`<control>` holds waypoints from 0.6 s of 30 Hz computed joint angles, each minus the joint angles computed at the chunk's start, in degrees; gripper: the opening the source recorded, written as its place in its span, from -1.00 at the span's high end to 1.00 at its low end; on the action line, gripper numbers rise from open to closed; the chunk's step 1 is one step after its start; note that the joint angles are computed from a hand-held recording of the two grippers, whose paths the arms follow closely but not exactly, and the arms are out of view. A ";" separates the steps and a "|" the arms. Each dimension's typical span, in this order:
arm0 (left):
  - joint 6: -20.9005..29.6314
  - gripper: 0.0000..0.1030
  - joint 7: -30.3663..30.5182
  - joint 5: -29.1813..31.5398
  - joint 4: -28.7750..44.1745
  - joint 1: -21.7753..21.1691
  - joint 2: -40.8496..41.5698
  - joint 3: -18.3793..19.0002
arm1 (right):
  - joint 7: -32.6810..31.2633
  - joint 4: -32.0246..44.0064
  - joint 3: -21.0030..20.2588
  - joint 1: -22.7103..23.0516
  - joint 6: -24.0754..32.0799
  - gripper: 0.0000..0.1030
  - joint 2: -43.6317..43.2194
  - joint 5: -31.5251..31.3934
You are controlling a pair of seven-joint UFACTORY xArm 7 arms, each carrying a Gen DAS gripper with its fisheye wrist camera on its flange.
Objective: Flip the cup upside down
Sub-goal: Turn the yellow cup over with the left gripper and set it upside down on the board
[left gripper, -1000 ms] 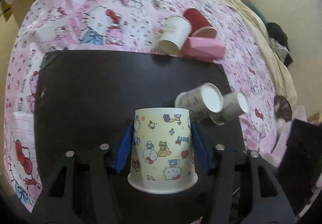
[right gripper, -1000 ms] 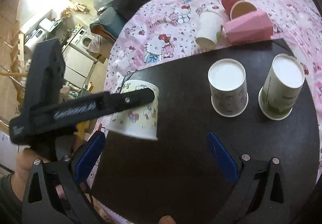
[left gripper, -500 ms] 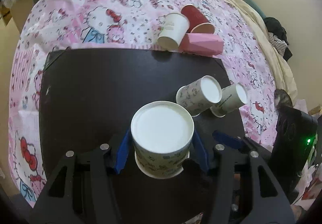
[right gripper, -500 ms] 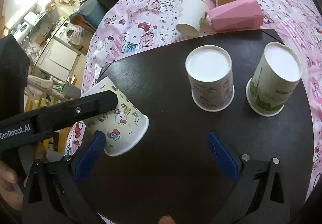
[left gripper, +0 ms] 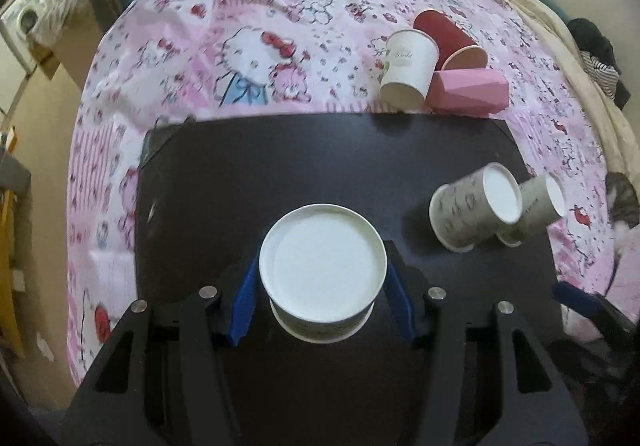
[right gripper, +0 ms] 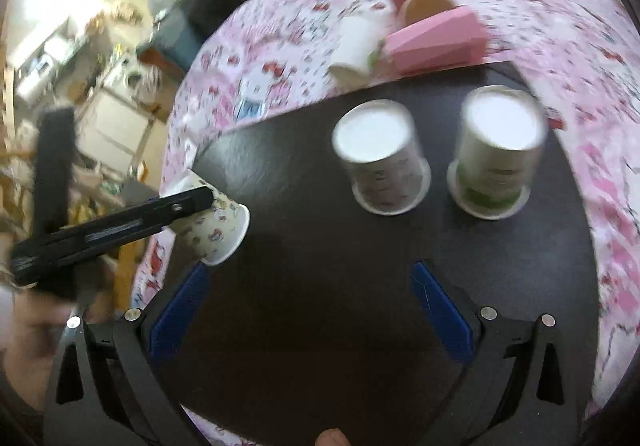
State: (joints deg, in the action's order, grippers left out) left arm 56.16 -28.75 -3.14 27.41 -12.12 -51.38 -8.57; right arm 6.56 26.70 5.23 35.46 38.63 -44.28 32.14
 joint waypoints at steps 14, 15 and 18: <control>-11.71 -0.06 -2.51 8.37 1.51 -0.83 12.32 -4.71 | 5.25 -4.79 -4.00 -8.25 3.11 -1.00 -11.55 -4.67; -11.82 -0.07 -2.66 8.10 1.36 -1.10 12.33 -4.37 | 5.30 -4.86 -4.12 -8.44 3.23 -1.00 -11.71 -4.74; -11.86 -0.14 -2.30 7.26 0.95 -2.18 11.50 -3.55 | 5.16 -4.63 -4.01 -8.45 2.99 -1.00 -11.53 -4.81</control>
State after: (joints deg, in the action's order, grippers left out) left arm 44.30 -31.05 4.11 28.36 -14.30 -39.89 -12.12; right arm 11.72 22.07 1.22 27.01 41.62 -55.82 27.33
